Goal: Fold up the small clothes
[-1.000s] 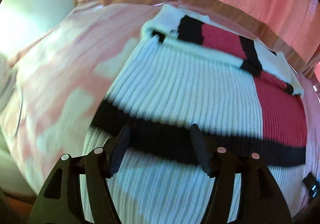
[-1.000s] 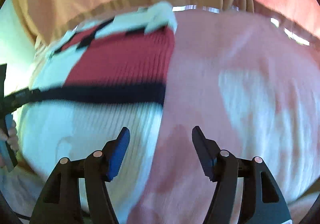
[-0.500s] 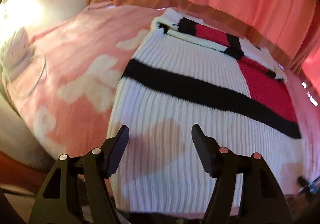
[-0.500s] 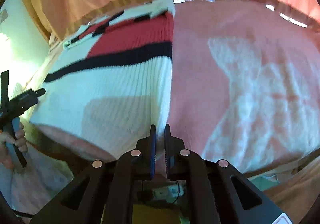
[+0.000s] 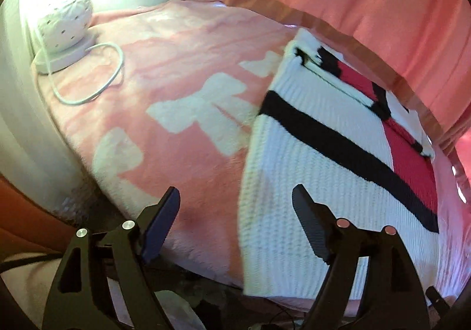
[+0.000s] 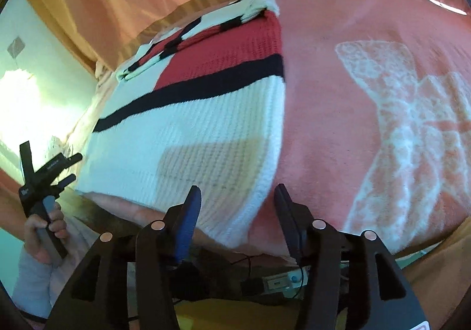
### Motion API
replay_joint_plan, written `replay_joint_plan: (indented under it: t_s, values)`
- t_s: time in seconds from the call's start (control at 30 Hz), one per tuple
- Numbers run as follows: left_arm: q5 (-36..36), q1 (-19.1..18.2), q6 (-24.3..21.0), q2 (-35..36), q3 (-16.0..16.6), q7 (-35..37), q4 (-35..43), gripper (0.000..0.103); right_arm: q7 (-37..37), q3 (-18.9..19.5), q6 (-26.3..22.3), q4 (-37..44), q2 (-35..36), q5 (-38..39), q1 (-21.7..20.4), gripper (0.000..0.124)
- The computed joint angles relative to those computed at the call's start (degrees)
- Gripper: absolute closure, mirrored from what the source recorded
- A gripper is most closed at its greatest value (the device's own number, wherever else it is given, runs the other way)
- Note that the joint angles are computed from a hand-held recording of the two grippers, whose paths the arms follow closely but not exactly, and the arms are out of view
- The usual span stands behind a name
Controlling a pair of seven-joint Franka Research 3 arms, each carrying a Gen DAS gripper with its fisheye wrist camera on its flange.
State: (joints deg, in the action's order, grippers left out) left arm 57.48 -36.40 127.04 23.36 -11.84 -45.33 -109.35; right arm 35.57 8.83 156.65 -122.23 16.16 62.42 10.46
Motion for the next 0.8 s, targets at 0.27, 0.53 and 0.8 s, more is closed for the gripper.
replay_joint_plan:
  t_s: [0.27, 0.53, 0.8]
  values:
    - [7.19, 1.54, 13.25, 0.72, 0.92, -1.26, -1.53, 0.022, -3.72, 0.85, -0.03, 1.91, 1.79, 3.85, -0.21, 0.095]
    - [-0.04, 3.17, 23.16, 1.82, 1.24, 12.54, 0.3, 0.094, -2.84, -0.33, -1.45, 0.97, -2.03, 8.8, -2.7, 0.119]
    - [-13.26, -1.59, 15.07, -2.26, -4.79, 29.36, 1.32, 0.095, 4.77, -6.77, -2.59, -16.28, -19.61, -5.6, -1.49, 0.119]
